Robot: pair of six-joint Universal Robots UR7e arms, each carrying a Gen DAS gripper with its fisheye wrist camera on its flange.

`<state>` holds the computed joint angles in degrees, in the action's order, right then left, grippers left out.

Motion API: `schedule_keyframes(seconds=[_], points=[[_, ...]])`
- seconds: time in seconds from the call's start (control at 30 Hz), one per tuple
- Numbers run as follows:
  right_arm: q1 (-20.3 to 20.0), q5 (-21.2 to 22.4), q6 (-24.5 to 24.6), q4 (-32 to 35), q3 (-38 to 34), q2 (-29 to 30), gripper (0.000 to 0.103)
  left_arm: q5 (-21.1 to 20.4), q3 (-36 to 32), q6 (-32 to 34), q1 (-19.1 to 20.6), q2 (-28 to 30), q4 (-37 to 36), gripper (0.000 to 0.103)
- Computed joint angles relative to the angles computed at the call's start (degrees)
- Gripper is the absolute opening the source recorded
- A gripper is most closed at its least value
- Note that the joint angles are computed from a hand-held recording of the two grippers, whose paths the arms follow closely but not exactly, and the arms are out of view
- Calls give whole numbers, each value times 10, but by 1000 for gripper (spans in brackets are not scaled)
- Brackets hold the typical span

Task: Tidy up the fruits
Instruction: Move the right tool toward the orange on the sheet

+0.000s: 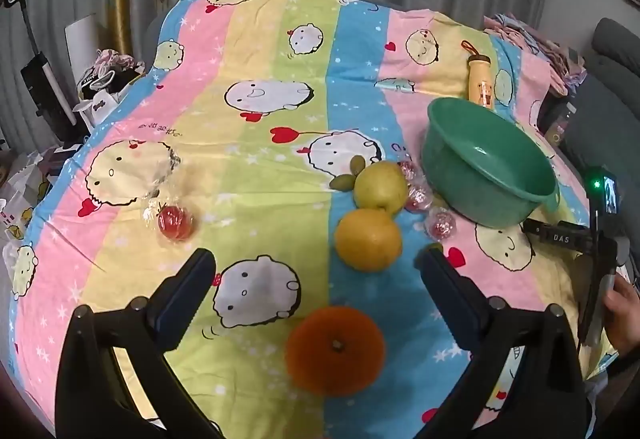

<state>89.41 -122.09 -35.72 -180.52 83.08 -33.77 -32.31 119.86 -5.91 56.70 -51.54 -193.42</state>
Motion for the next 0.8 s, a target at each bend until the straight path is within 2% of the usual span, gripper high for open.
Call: schedule_keyframes(seconds=[0.07, 0.1, 0.17, 0.27, 0.33, 0.47, 0.57, 0.8], points=[[-1, 11, -3, -13, 5, 0, 103, 10, -12, -4, -2, 1, 26, 103], [-2, 13, -2, -14, 7, -2, 103, -1, -10, -2, 2, -1, 17, 103], [-4, 18, 4, -7, 10, -6, 103, 2, -7, 5, -3, 3, -2, 103], [5, -13, 7, -20, 22, -8, 103, -9, -5, -4, 0, -2, 1, 103], [27, -45, 8, -53, 36, -3, 103, -8, -6, -7, -3, 0, 3, 103], [56, 13, -24, -130, 143, -52, 103, 4, -3, -9, -6, -1, 3, 103], [72, 72, -26, -121, 202, -85, 103, 0, 0, -26, -4, -10, 16, 103], [107, 131, -14, -70, 205, -82, 103, 3, 8, -56, 0, -26, 42, 103]])
